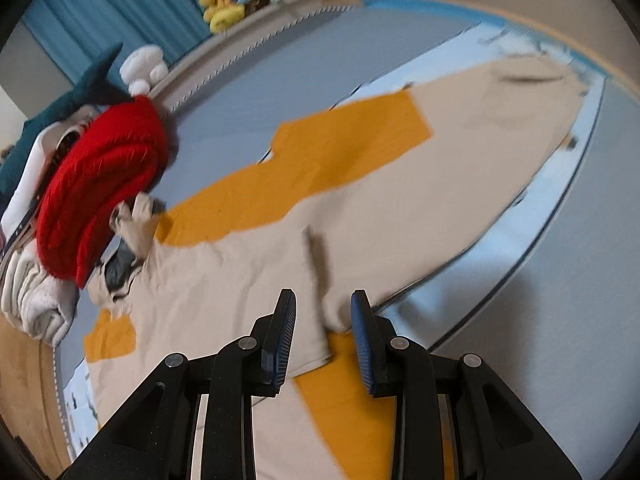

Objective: Fold large clothes

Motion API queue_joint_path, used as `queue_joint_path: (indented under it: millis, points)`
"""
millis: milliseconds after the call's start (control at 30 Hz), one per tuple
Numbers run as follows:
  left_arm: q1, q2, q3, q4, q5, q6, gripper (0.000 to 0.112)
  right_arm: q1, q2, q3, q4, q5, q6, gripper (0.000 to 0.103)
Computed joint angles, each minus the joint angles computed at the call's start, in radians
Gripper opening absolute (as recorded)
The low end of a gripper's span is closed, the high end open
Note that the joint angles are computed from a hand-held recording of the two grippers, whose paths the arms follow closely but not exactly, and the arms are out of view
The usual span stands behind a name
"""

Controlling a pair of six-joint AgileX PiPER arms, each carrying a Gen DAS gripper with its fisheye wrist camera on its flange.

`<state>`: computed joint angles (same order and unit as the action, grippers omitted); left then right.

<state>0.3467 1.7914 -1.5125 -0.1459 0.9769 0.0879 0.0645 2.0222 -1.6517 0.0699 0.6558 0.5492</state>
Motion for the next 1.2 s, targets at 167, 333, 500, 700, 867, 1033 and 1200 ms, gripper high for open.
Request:
queue_joint_path:
  millis: [167,333,500,700,867,1033,1200]
  points:
    - [-0.060,-0.042,0.053,0.017,-0.022,-0.013,0.030,-0.117,-0.075,0.094,0.032,-0.039,-0.091,0.030]
    - [-0.111,-0.052,0.067,0.041,-0.031,-0.037,0.030,-0.269,-0.099,0.143,0.132,-0.072,-0.238,0.025]
    - [-0.145,-0.034,0.050,0.055,-0.038,-0.043,0.032,-0.412,-0.078,0.105,0.214,-0.083,-0.352,0.022]
    - [-0.168,-0.001,0.017,0.062,-0.038,-0.047,0.032,-0.552,0.007,-0.001,0.311,-0.066,-0.453,0.022]
    - [-0.177,0.016,0.011,0.069,-0.036,-0.043,0.032,-0.627,0.103,-0.083,0.438,-0.029,-0.547,0.022]
    - [-0.179,0.017,0.014,0.074,-0.041,-0.046,0.032,-0.665,0.225,-0.172,0.528,0.011,-0.552,0.023]
    - [-0.178,0.026,0.011,0.084,-0.043,-0.059,0.032,-0.670,0.335,-0.283,0.581,0.054,-0.561,0.023]
